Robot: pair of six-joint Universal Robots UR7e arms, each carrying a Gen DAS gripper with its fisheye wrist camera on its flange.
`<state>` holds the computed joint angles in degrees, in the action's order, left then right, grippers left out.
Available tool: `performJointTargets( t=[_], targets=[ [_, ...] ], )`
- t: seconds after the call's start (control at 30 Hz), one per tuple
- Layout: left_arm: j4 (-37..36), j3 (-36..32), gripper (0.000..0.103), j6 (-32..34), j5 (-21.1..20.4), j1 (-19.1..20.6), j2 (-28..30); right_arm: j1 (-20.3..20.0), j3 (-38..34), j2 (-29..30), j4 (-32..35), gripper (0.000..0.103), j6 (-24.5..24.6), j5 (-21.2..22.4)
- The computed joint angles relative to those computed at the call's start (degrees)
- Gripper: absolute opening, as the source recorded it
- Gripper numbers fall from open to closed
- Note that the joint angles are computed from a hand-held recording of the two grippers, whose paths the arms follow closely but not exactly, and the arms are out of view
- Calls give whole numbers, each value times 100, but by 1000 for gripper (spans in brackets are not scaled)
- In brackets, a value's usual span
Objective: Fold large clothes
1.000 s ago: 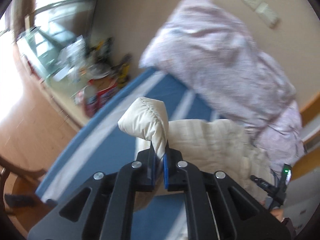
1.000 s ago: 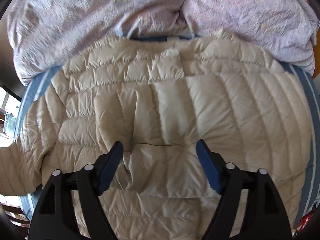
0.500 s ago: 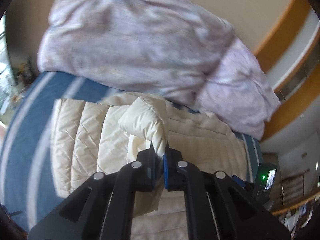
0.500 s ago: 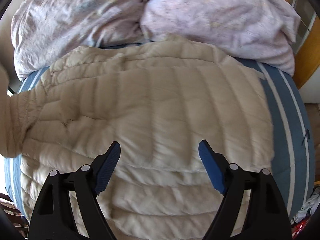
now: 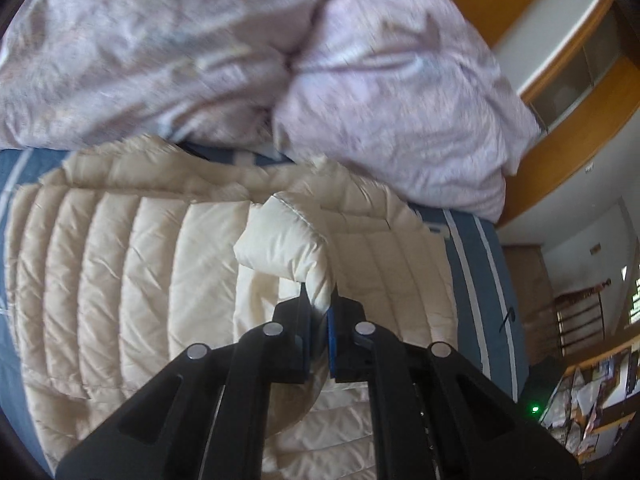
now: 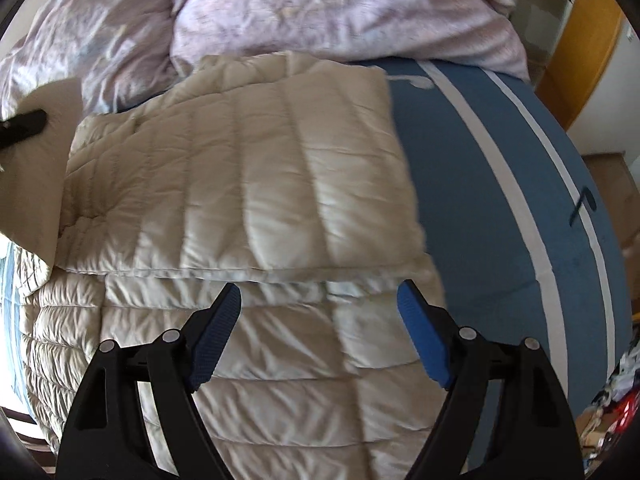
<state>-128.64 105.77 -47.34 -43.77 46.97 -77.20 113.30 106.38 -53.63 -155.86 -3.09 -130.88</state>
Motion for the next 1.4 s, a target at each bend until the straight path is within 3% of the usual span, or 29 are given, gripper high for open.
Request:
performJointTargets(
  t=[0.27, 0.37, 0.43, 0.5, 0.6, 0.67, 0.97, 1.13, 1.4],
  targets=[
    [-94, -182, 11, 49, -365, 176, 486, -134, 74, -137, -18, 82, -30, -6],
    [-105, -167, 34, 85, -365, 154, 507, -153, 70, -159, -43, 82, -91, 42],
    [-131, -139, 62, 101, -282, 97, 451, -140, 44, -149, -95, 82, -163, 111],
    [-240, -51, 67, 211, -157, 17, 336, -110, 9, -117, -183, 82, -274, 242],
    [116, 16, 69, 115, 174, -63, 108, -15, -140, -13, -243, 77, -469, 566],
    [547, 84, 69, -132, 384, -72, -98, 65, -314, 109, -159, 66, -559, 873],
    [1970, 376, 69, -1240, 713, 22, -887, 331, -965, 696, 75, 38, -608, 1457],
    [2548, 478, 69, -1590, 780, 34, -1127, 377, -1192, 918, 222, 30, -552, 1531],
    [3113, 595, 69, -1908, 763, 149, -1376, 331, -1361, 1148, 523, 29, -342, 1253]
  ],
)
